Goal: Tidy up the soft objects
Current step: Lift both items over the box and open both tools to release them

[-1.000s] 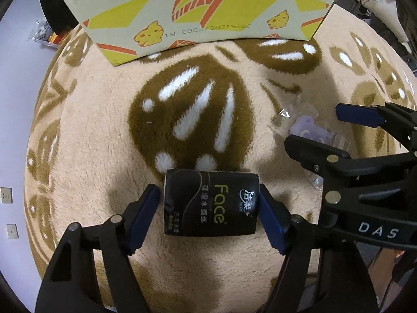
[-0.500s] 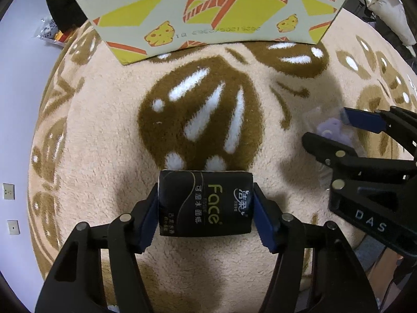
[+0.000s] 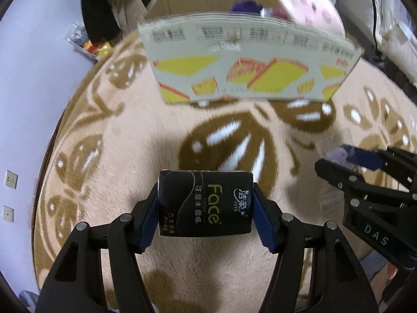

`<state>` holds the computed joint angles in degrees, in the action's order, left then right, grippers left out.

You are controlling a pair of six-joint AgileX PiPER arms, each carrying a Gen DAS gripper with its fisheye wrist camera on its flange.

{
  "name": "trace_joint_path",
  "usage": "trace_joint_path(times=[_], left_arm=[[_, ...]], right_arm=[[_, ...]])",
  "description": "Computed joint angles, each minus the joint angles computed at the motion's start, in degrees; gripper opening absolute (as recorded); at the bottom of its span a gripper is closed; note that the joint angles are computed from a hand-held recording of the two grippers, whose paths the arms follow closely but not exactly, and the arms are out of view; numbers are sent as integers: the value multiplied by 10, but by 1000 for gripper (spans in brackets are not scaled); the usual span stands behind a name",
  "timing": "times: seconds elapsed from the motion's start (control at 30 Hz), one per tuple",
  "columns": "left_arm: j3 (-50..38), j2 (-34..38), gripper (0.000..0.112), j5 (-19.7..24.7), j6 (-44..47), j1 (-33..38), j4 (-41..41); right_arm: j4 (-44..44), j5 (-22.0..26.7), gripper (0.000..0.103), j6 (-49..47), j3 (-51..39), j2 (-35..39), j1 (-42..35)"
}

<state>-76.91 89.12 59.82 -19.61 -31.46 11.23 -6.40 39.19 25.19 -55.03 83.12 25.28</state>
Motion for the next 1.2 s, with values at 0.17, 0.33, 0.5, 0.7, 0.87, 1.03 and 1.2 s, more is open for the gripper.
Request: trace_joint_path(times=[0.17, 0.33, 0.5, 0.7, 0.87, 1.03, 1.2], left_arm=[[7, -24, 63, -30, -42, -20, 43], [17, -47, 63, -53, -82, -37, 98], [12, -71, 63, -82, -111, -38, 136], [-1, -86, 63, -120, -122, -29, 167], [-32, -71, 63, -134, -115, -23, 185], [-72, -42, 63, -151, -94, -18, 198], [-98, -13, 63, -178, -66, -7, 193]], right_arm=[[-15, -19, 43, 13, 12, -45, -2], [-39, -51, 42, 34, 29, -94, -8], [-79, -89, 42, 82, 22, -113, 0], [-109, -112, 42, 93, 4, -124, -6], [-89, -129, 42, 61, -26, -107, -26], [-48, -145, 42, 4, -56, -88, -51], [-21, -165, 42, -40, -90, -61, -74]])
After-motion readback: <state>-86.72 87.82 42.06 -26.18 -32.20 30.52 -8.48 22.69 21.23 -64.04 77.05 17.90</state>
